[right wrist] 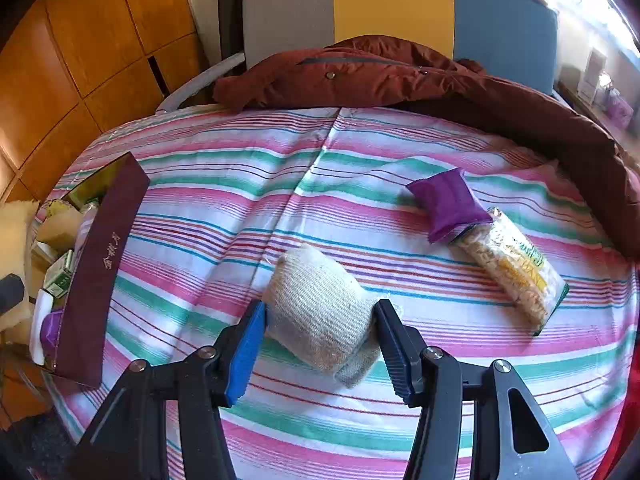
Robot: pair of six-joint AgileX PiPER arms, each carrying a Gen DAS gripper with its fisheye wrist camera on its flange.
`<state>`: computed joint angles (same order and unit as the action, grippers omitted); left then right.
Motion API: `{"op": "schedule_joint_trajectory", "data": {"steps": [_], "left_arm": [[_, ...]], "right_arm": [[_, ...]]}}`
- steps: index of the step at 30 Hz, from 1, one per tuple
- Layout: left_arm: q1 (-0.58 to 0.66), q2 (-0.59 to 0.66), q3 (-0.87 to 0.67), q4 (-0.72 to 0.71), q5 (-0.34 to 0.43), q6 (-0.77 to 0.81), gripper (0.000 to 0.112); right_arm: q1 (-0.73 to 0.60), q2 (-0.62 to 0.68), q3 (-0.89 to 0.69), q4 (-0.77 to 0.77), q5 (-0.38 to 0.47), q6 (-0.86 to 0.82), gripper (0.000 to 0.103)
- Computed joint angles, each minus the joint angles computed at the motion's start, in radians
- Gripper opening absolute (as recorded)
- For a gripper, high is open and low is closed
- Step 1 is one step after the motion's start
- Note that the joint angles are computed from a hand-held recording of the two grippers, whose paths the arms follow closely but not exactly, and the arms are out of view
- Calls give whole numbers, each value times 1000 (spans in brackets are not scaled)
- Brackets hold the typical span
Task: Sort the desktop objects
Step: 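Carry the sponge and white sock into the gold tray and release both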
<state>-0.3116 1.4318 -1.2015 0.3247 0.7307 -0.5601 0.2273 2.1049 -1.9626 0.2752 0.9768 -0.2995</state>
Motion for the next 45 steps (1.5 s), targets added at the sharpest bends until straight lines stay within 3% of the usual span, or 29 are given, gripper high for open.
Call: {"op": "schedule_joint_trajectory", "data": {"steps": [15, 34, 45], "left_arm": [[154, -123, 142, -108, -41, 93, 55], [374, -240, 267, -318, -78, 301, 55], [607, -341, 297, -511, -35, 535, 55]], "right_arm": [[40, -53, 68, 77, 30, 92, 56], [138, -282, 380, 327, -132, 70, 55], [278, -310, 347, 371, -157, 43, 55]]}}
